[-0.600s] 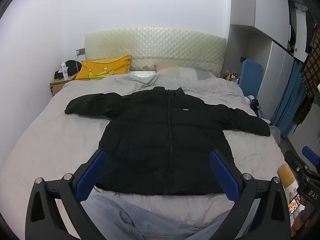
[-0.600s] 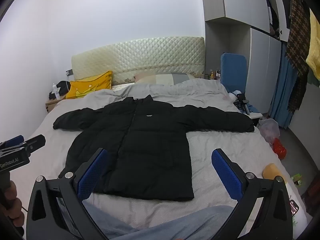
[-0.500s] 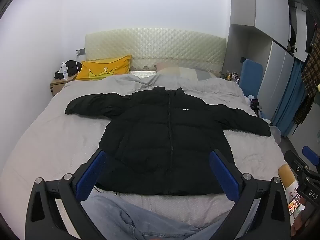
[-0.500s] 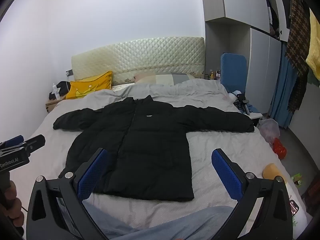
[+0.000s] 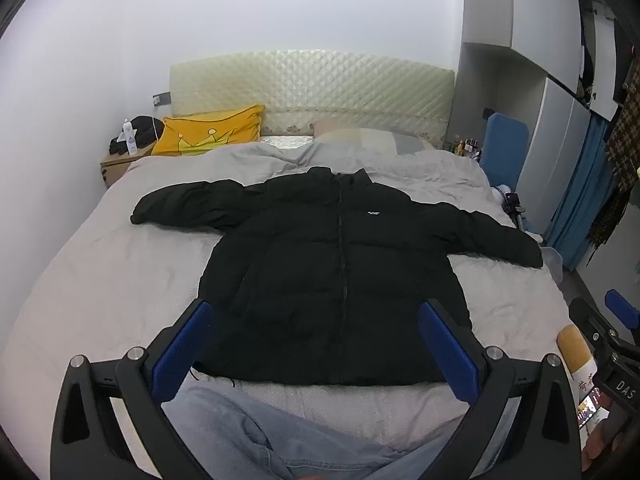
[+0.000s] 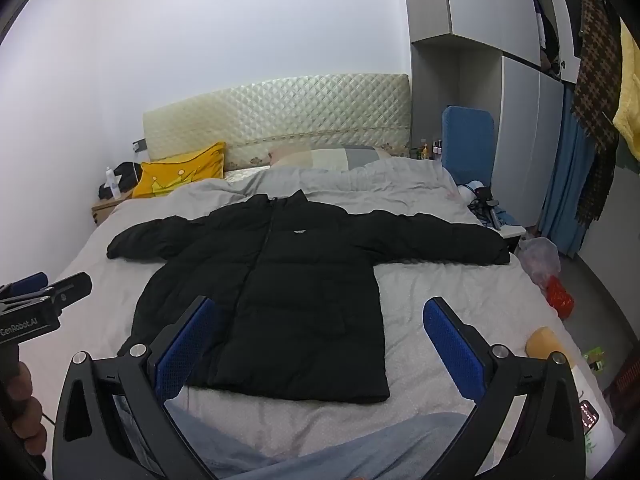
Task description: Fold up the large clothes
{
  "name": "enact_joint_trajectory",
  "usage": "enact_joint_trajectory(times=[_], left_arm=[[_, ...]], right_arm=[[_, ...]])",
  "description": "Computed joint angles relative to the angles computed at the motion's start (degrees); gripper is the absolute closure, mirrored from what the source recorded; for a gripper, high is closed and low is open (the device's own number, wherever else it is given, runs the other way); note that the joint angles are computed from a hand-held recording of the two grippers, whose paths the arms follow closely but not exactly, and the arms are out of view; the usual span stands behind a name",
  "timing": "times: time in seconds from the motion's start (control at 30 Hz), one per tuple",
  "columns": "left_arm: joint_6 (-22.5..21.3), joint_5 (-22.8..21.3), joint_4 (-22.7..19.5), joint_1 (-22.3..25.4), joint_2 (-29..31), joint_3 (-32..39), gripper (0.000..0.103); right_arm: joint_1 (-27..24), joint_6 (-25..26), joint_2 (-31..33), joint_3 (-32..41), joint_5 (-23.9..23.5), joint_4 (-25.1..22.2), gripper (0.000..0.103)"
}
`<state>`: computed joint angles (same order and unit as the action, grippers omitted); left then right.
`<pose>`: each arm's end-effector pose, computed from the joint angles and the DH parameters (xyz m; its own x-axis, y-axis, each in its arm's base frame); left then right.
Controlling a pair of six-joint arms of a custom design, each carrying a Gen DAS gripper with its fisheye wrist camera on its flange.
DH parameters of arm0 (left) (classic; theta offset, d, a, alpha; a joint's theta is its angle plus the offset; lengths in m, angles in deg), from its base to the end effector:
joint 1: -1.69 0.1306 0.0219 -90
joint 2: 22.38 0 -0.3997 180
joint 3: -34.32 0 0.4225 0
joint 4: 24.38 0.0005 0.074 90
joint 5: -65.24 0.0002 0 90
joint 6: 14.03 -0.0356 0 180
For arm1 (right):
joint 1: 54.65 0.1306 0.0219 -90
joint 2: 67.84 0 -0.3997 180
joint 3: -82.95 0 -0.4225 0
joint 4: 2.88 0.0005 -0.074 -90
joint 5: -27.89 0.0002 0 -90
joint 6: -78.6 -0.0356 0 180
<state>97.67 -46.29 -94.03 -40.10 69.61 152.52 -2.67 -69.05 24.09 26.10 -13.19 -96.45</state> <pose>0.3756 -0.3188 0.6429 -0.6321 0.1036 -0.7679 0.2018 0.9788 -0.0340 0.2936 0.3311 0.6627 -0.5472 0.2013 -0.8124 0.2992 0.9536 0.0348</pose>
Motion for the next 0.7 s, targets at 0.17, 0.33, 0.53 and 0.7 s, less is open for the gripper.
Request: enact_joint_trajectory(times=[0.17,0.33,0.53,0.7], left_arm=[[0.25,0.07,-0.14,-0.05,-0.01,0.05,0.0],[0.16,0.36,0.05,0.14,-0.41,-0.7,0.0],[0.51,0.42,-0.21,0.28,-0.23,-0.51,0.0],[0.57,0.61,-0.09,0.51,-0.42,-0.77,0.0]], right_arm=[[-0.06,0.31,-0.05,-0.04,-0.15,0.34,0.0],[-0.14,0.15,0.26,0.33,-0.27,0.16,0.0],[0.01,0.2,0.74,0.55,-0.3,0.37,0.0],[-0.09,0.36,0.68,0.3,-0.4,0.87,0.0]])
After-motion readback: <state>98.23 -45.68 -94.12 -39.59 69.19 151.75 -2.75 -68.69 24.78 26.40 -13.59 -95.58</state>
